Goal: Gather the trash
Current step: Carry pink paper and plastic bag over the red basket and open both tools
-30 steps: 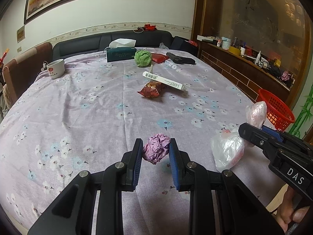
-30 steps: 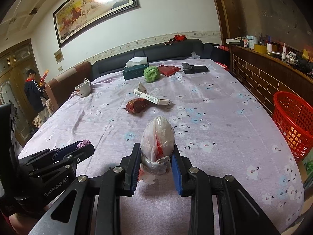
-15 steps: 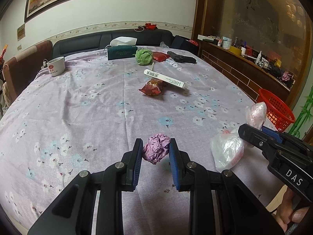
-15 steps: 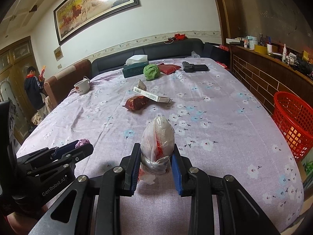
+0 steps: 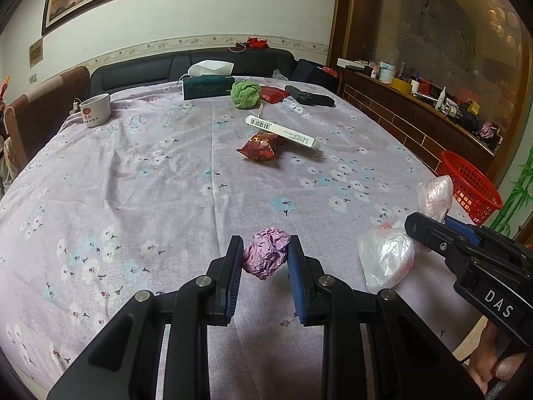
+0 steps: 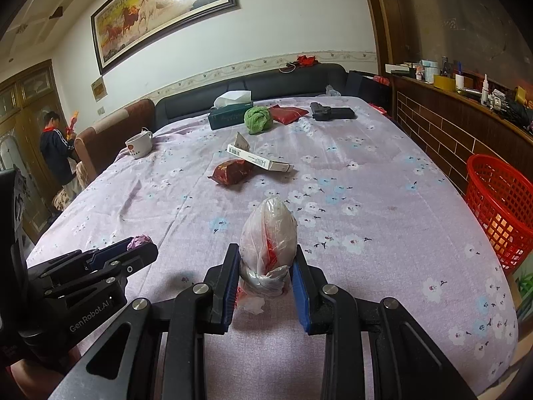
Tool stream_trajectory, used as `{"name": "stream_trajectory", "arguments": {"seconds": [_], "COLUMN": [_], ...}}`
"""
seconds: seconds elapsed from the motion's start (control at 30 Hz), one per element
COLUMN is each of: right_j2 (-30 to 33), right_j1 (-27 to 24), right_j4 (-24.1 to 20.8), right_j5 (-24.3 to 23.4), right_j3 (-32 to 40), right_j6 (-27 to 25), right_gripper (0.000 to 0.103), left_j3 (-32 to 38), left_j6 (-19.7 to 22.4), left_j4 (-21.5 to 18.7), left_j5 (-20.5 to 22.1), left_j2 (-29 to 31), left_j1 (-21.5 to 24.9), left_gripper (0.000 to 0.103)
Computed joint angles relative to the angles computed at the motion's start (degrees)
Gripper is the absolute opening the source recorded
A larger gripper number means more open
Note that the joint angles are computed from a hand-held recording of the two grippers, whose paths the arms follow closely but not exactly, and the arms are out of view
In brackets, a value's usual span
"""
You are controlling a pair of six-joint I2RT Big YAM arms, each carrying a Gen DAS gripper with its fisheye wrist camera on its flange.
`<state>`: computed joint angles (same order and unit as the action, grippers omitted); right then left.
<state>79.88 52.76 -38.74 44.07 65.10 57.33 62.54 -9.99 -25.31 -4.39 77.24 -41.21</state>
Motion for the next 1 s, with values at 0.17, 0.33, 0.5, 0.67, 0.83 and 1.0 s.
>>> {"name": "stream_trajectory", "arguments": {"seconds": [0.17, 0.33, 0.5, 0.67, 0.83, 1.0], "right_j2": [0.0, 0.2, 0.1, -0.9, -4.5, -12.0], "right_j1": [0.0, 0.0, -0.1, -0.3, -0.9, -2.2], "right_j4": [0.0, 0.1, 0.2, 0.3, -0.1, -4.1], "right_j5": [-0.1, -0.1, -0.2, -0.1, 1.3, 5.7], "right_j3": [0.0, 0.0, -0.4, -1.4, -3.8, -8.3], "right_j6": [0.0, 0.1, 0.4, 1.0, 3.0, 7.8], "right_gripper": [0.032, 0.032, 0.032, 0.032, 0.032, 0.032], "left_j3": [-0.3, -0.4, 0.5, 2.4, 6.3, 14.5], "left_j6": [0.1, 0.0, -0.1, 0.6, 1.8, 2.5], "left_j4": [0.0, -0.1, -0.4, -1.2, -2.9, -7.3], "left_j5": [0.1, 0.0, 0.0, 0.1, 2.2, 8.4], "left_j2": [-0.2, -0.3, 0.3, 1.4, 3.5, 7.9], "left_j1": [0.0, -0.2, -0.8, -1.8, -3.7, -5.9], "left_gripper": [0.025, 0.025, 0.025, 0.025, 0.025, 0.025]}}
